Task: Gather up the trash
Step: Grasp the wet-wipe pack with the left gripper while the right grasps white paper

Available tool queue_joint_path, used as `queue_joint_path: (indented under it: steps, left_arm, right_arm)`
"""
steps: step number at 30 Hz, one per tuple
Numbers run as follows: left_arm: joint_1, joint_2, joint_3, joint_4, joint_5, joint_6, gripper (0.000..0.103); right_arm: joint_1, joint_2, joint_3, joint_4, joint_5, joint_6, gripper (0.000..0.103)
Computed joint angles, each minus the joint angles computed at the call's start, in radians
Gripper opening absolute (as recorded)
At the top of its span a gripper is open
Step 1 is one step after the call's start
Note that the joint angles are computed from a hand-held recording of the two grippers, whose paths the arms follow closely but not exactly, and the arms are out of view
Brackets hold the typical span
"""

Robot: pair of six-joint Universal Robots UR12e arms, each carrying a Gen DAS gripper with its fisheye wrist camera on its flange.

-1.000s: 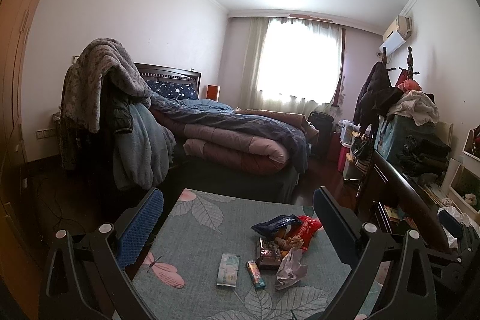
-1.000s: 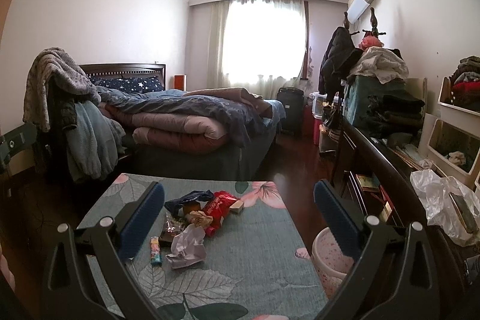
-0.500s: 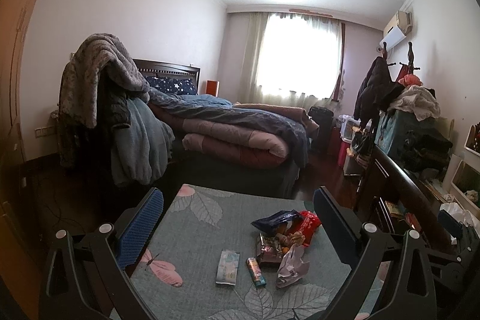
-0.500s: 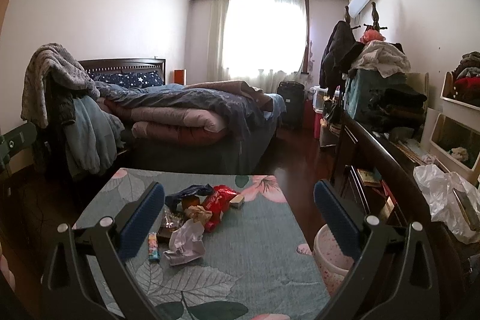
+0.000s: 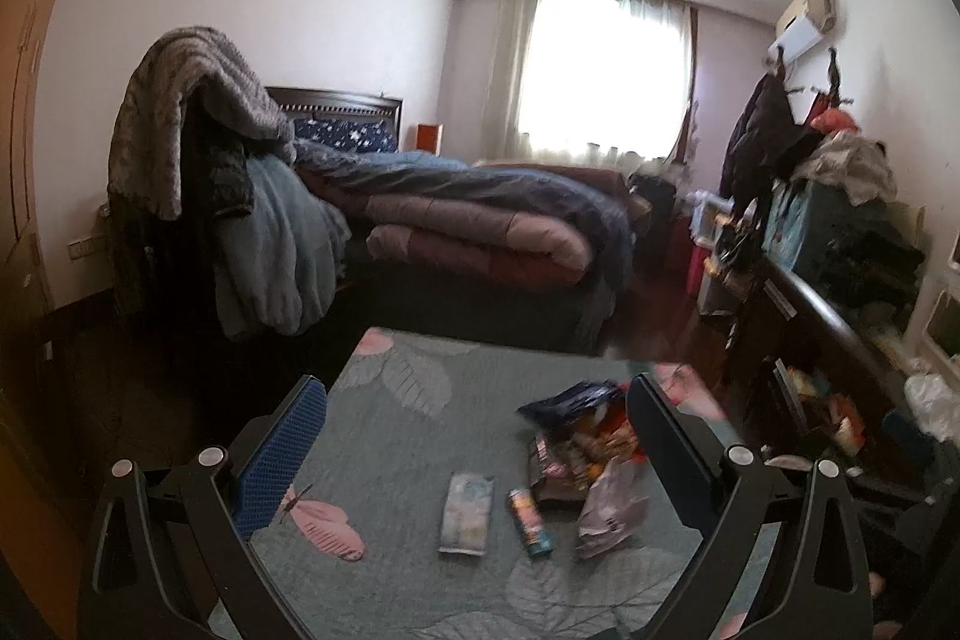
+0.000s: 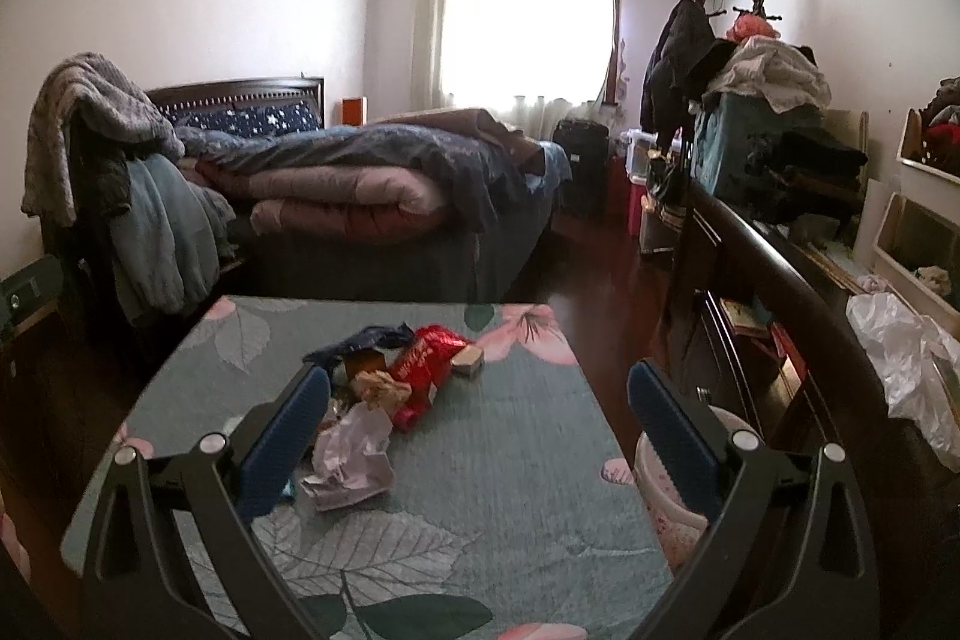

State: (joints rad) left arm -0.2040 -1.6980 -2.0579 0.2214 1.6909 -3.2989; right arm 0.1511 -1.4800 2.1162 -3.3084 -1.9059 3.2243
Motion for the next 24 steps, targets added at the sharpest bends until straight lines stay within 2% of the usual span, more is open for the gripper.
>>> queue_joint_path:
  steps: [2,5,9,11,19,22,24]
  left_arm:
    - [0.0,-0.022,0.015,-0.057,0.016,0.008,0.099]
    - [-0.001,-0.072,0.053,-0.191,0.03,0.016,0.099]
    - [-0.02,-0.16,0.121,-0.334,0.115,0.03,0.099]
    - [-0.023,-0.201,0.152,-0.386,0.134,0.032,0.099]
    - [0.002,-0.256,0.193,-0.445,0.046,0.036,0.099]
    - [0.006,-0.261,0.193,-0.45,0.032,0.048,0.08]
    - [0.019,-0.264,0.191,-0.442,-0.013,0.051,0.062]
  right_arm:
    - [-0.006,0.014,-0.002,0.022,0.005,0.005,0.1]
    - [-0.018,0.036,-0.01,0.073,0.021,0.019,0.1]
    - [-0.035,0.068,-0.027,0.132,0.051,0.032,0.1]
    - [-0.042,0.086,-0.036,0.152,0.063,0.034,0.1]
    - [-0.061,0.151,-0.078,0.223,0.156,0.013,0.1]
    - [-0.058,0.178,-0.103,0.251,0.188,0.01,0.1]
    - [-0.056,0.188,-0.117,0.267,0.212,0.017,0.1]
